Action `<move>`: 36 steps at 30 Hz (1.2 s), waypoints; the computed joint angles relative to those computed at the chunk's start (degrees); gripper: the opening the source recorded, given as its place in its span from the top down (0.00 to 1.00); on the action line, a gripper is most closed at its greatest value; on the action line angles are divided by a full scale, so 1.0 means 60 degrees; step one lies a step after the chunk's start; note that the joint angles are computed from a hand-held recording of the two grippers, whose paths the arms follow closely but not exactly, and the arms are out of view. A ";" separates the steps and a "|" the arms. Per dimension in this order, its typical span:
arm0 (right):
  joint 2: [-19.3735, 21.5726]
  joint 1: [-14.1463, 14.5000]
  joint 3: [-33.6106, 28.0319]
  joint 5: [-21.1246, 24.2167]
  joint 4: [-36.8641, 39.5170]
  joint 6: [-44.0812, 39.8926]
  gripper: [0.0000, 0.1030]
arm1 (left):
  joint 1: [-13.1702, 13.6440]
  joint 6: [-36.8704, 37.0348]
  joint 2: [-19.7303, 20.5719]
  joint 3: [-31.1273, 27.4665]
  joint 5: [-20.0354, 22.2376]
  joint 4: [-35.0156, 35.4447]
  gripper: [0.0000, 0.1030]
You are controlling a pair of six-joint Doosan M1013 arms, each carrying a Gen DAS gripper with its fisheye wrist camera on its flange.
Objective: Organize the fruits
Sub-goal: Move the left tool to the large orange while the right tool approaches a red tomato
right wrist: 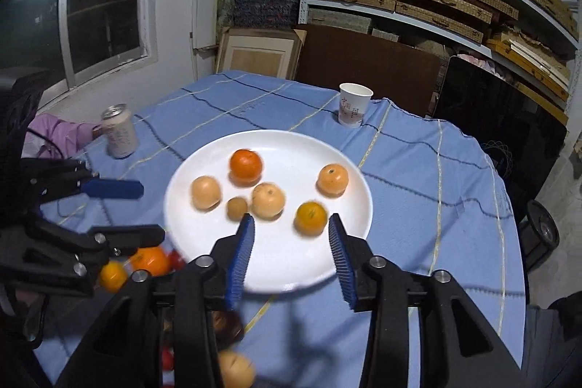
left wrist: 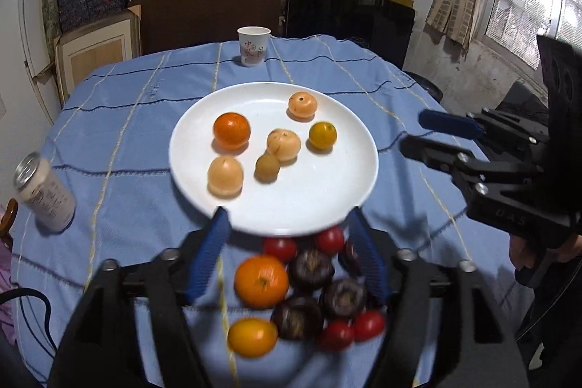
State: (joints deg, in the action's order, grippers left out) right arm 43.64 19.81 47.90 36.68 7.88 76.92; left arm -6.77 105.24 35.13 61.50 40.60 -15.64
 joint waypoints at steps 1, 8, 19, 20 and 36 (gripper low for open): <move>-0.0244 0.0018 0.0500 -0.0217 0.0188 -0.0092 0.55 | 0.0033 0.0117 -0.0206 0.0397 -0.0233 -0.0062 0.25; -0.1280 0.0235 0.3107 -0.1155 0.1209 -0.0066 0.54 | 0.0276 -0.0077 -0.0541 0.1770 -0.0231 0.0142 0.24; -0.1623 0.0344 0.4084 -0.1995 0.1187 0.0630 0.54 | 0.0139 -0.0957 -0.0270 0.1651 -0.0122 0.1285 0.50; -0.1617 0.0332 0.4100 -0.2007 0.1228 0.0646 0.54 | 0.0148 -0.0889 -0.0239 0.1594 -0.0090 0.1197 0.55; -0.1549 0.0240 0.4129 -0.1865 0.2265 -0.0265 0.54 | 0.0163 -0.0594 -0.0021 0.1219 -0.0034 0.0950 0.64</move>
